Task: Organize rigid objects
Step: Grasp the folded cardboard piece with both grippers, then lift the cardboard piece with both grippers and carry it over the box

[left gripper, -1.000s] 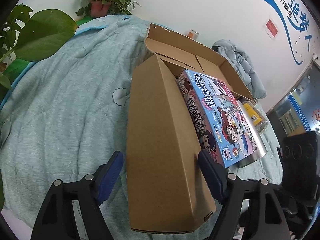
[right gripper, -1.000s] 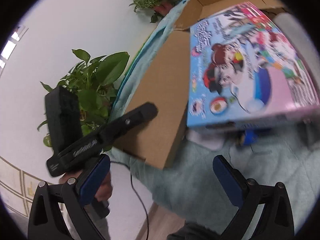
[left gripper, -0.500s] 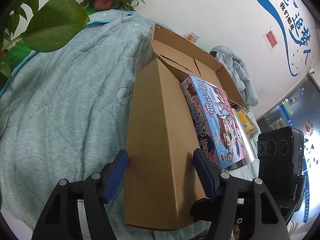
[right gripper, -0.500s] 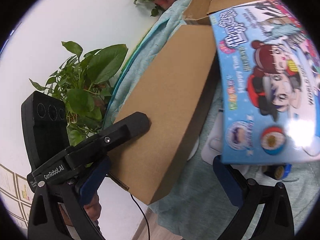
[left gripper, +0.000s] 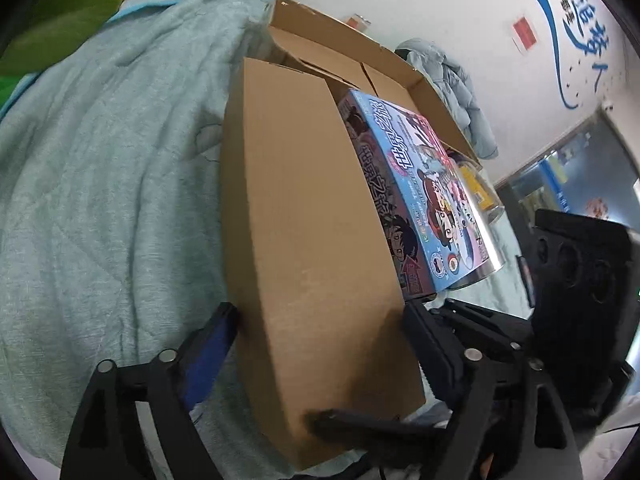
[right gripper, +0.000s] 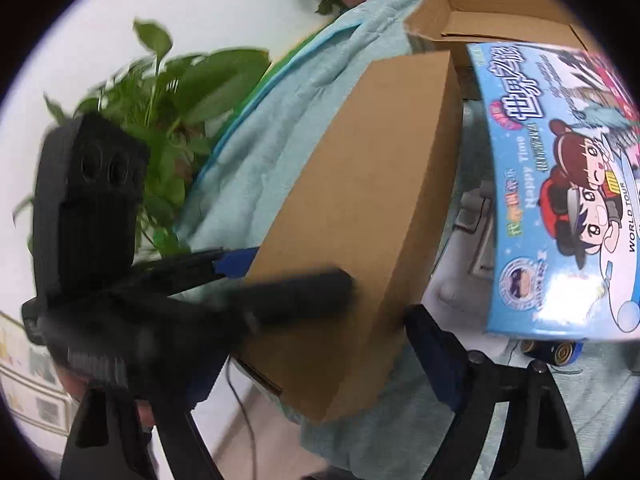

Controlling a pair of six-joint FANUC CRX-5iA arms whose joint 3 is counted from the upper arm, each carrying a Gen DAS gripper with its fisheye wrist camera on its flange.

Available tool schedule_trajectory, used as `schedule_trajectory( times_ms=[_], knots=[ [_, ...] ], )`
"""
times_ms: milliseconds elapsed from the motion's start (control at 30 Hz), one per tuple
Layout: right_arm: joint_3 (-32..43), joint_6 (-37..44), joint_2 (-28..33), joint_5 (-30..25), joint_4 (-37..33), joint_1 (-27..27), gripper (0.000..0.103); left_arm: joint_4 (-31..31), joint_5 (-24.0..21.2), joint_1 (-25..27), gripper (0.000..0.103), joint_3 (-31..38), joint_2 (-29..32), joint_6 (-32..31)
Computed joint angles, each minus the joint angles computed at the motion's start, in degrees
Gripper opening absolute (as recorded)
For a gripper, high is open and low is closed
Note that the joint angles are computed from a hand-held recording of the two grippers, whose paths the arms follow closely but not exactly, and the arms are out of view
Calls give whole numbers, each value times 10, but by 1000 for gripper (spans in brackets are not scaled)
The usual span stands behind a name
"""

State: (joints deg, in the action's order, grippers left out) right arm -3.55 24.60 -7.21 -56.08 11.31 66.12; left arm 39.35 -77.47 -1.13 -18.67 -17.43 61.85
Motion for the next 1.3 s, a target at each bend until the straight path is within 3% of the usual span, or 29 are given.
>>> schedule_trajectory(
  times_ms=[167, 467, 667, 833, 967, 1167, 1300],
  knots=[
    [-17, -32, -11, -6, 42, 19, 80, -12, 49, -14, 62, -8, -32, 25],
    [-22, -80, -24, -36, 154, 56, 80, -40, 81, -47, 62, 46, -53, 49],
    [-14, -74, -32, -46, 210, 49, 80, -36, 106, -69, 62, 109, -26, 48],
    [19, -26, -20, -50, 220, 2, 80, -33, 136, -107, 62, 205, 57, 47],
    [78, 51, 15, -56, 189, -60, 80, -40, 143, -131, 62, 310, 150, 57],
    [167, 156, 79, -63, 136, -147, 80, -45, 107, -136, 62, 503, 316, 92],
    [237, 232, 130, -74, 61, -207, 80, -61, 34, -135, 62, 684, 453, 144]
  ],
)
